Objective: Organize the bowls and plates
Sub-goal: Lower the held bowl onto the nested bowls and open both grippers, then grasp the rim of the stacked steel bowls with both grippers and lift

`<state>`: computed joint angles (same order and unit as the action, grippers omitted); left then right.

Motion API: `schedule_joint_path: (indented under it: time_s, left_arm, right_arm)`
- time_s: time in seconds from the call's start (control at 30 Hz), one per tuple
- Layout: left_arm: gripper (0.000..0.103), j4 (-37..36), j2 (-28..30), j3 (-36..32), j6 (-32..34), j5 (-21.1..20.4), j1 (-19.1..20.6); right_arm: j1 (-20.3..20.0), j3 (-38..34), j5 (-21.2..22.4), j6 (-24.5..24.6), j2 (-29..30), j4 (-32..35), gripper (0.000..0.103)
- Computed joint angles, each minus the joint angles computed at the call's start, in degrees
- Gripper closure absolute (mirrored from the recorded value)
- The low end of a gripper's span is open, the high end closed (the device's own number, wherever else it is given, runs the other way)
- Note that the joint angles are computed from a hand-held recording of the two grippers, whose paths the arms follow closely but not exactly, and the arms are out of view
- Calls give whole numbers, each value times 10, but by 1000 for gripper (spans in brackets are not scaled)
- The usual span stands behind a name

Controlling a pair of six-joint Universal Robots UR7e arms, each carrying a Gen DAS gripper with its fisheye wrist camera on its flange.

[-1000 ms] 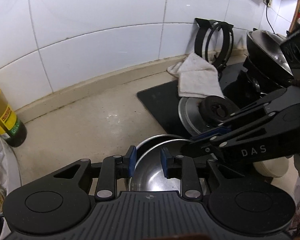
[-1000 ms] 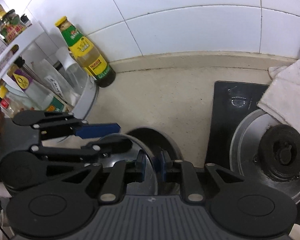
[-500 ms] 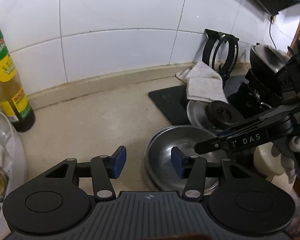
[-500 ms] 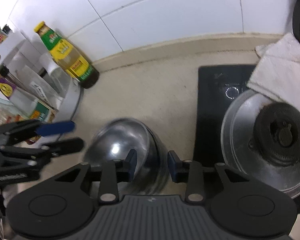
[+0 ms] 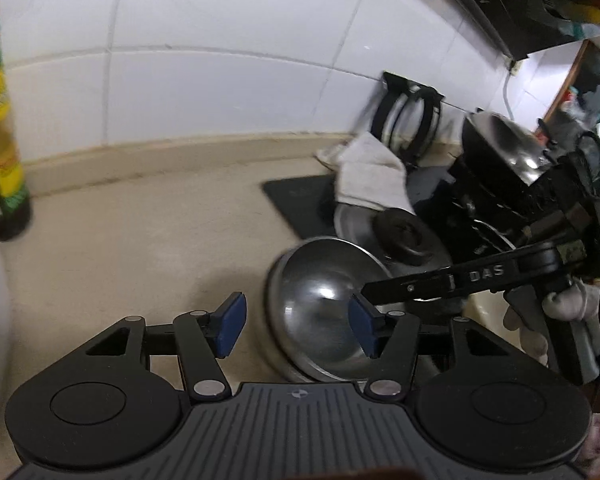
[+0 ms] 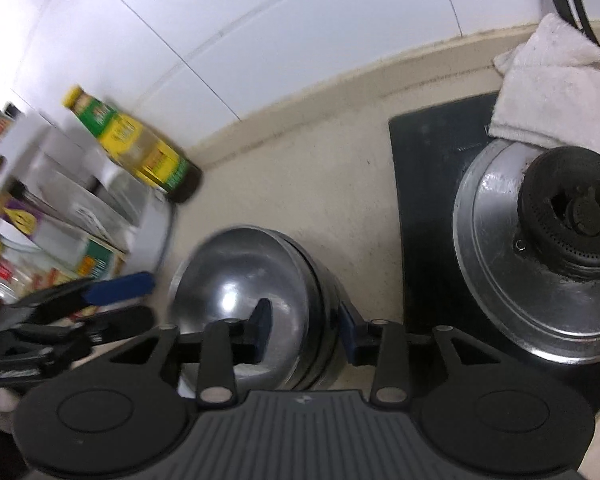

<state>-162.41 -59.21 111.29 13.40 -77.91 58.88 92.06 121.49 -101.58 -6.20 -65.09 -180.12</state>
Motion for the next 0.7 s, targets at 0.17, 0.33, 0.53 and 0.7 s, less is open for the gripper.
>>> schedule_joint_path:
  time_s: [0.17,0.33,0.53,0.7]
  left_arm:
    - [37,21,35,-24,3,-5,8]
    - [38,77,57,-61,-1,-13,21]
    - [37,129,80,-98,0,-12,28]
    - [38,173,97,-131,19,-6,27]
  right_arm:
    - [-2,66,37,-56,-23,-123,65]
    - [26,138,-16,-200,-11,-235,39]
    - [16,159,-11,-304,52,-325,23]
    - [-14,126,11,-294,106,-369,20]
